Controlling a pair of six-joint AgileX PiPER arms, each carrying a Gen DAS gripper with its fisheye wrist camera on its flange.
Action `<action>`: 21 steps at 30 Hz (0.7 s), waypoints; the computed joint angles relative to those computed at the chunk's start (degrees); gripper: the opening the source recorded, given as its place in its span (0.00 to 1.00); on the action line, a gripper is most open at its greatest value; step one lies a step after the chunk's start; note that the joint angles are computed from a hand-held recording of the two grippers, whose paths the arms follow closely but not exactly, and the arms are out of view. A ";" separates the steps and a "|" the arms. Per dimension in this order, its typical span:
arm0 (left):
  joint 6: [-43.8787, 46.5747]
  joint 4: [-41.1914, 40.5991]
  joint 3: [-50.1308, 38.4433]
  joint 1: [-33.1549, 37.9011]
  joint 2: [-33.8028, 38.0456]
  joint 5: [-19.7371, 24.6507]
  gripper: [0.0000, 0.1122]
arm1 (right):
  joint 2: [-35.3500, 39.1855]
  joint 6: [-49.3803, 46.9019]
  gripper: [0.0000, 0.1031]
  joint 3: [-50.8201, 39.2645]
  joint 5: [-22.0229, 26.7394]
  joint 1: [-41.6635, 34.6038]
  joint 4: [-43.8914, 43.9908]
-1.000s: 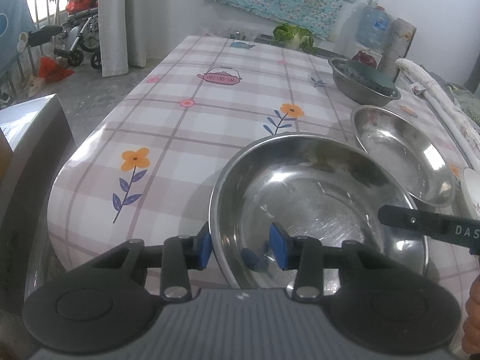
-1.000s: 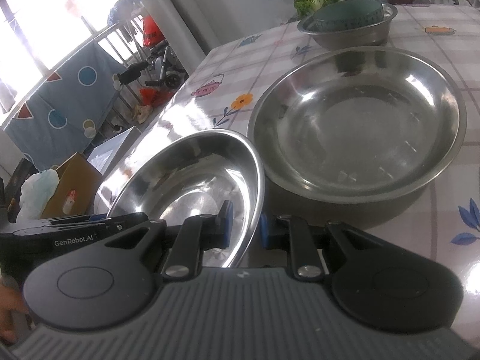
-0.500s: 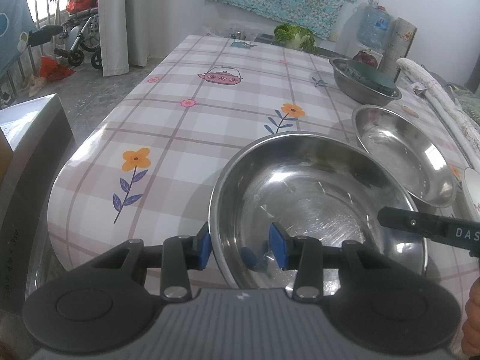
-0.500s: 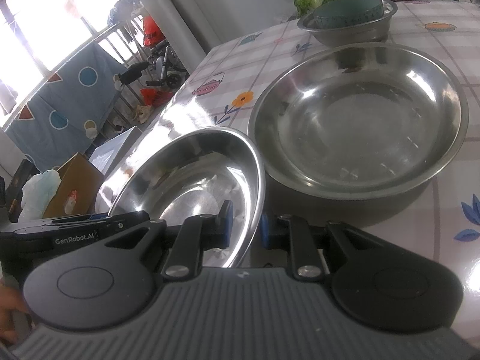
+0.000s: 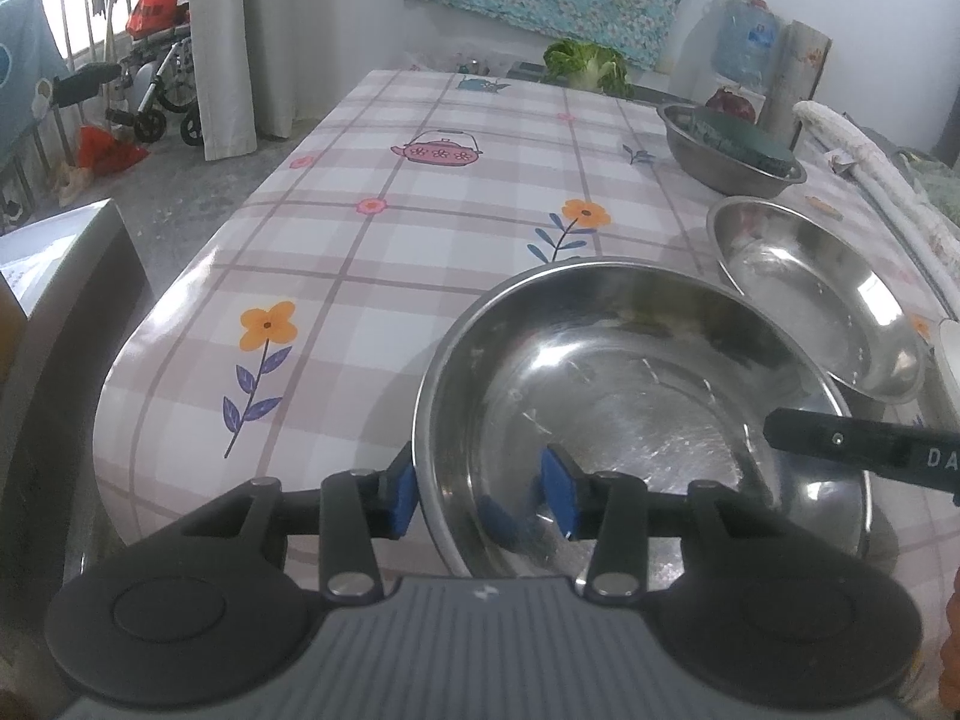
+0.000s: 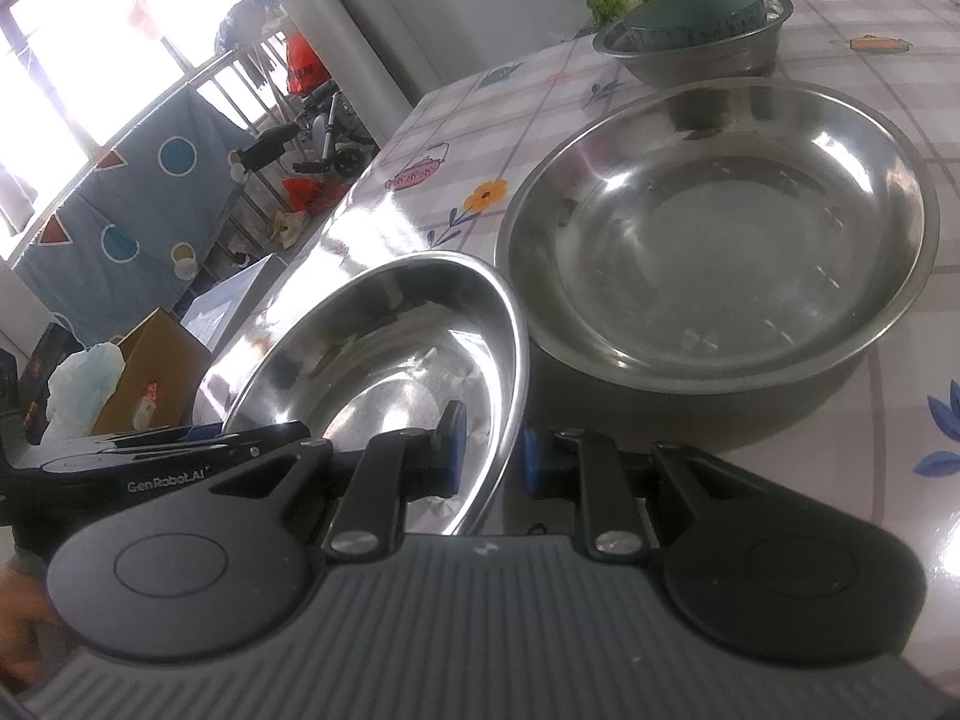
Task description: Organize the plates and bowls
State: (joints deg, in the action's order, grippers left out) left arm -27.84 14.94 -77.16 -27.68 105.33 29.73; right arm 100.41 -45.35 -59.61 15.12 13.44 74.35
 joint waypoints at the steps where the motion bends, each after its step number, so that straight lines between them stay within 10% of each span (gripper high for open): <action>1: -0.12 0.20 -0.17 -0.06 0.14 0.08 0.39 | 0.01 -0.04 0.17 0.01 0.00 0.01 0.09; 21: -2.20 1.98 -1.53 -0.93 1.20 0.62 0.46 | -0.01 -1.66 0.18 0.29 0.07 -0.19 1.68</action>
